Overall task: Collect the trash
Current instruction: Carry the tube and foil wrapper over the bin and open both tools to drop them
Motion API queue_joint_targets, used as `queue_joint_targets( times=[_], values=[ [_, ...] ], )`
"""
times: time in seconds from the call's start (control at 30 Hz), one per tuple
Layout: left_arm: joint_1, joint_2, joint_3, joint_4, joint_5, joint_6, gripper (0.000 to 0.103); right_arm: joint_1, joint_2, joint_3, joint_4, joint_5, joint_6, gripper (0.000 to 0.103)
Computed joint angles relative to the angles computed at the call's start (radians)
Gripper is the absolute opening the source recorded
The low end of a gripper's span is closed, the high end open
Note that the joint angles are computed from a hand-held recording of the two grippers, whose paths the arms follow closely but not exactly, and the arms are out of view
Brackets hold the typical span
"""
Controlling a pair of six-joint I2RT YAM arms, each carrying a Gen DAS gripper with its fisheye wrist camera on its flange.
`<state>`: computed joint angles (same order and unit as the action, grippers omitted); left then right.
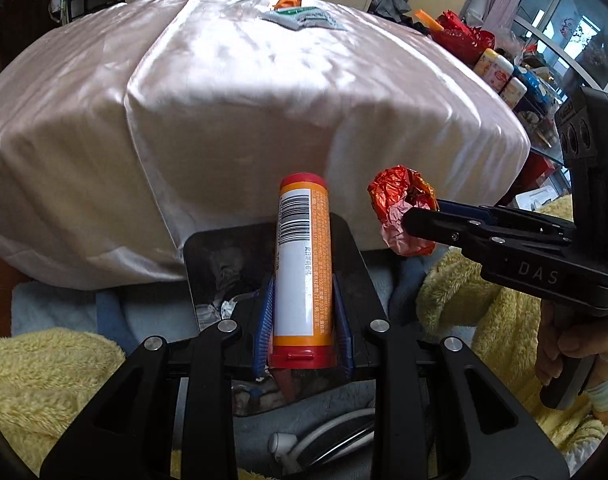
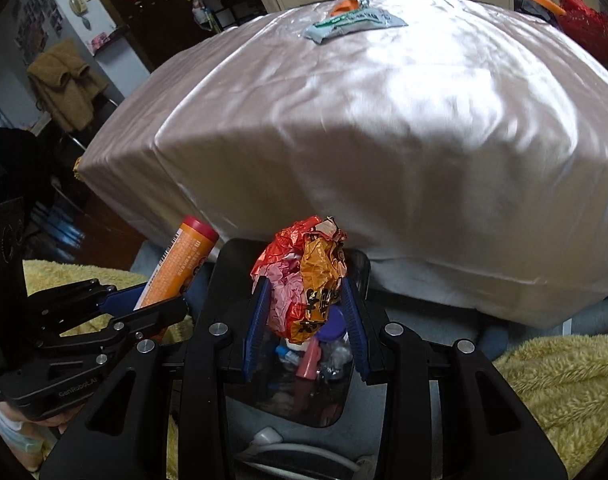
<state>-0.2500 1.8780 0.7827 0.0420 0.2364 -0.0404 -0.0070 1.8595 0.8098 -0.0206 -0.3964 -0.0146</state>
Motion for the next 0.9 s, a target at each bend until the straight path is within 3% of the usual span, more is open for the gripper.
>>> queue_joint_targets(
  times=[0.43, 0.53, 0.6, 0.67, 0.9],
  values=[
    [-0.021, 0.134, 0.062, -0.036, -0.067, 0.010, 0.026, 0.033, 0.088, -0.001, 0.053, -0.022, 0.028, 0.041],
    [-0.020, 0.140, 0.066, -0.043, -0.071, 0.005, 0.026, 0.030, 0.094, 0.003, 0.060, -0.022, 0.030, 0.045],
    [-0.017, 0.143, 0.071, -0.049, -0.068, 0.007, 0.026, 0.031, 0.098, 0.011, 0.053, -0.016, 0.038, 0.057],
    [-0.016, 0.146, 0.072, -0.051, -0.072, 0.007, 0.026, 0.023, 0.100, 0.011, 0.056, -0.016, 0.045, 0.058],
    [-0.002, 0.148, 0.076, -0.057, -0.068, -0.002, 0.042, -0.009, 0.111, 0.016, 0.062, -0.031, 0.070, 0.059]
  ],
)
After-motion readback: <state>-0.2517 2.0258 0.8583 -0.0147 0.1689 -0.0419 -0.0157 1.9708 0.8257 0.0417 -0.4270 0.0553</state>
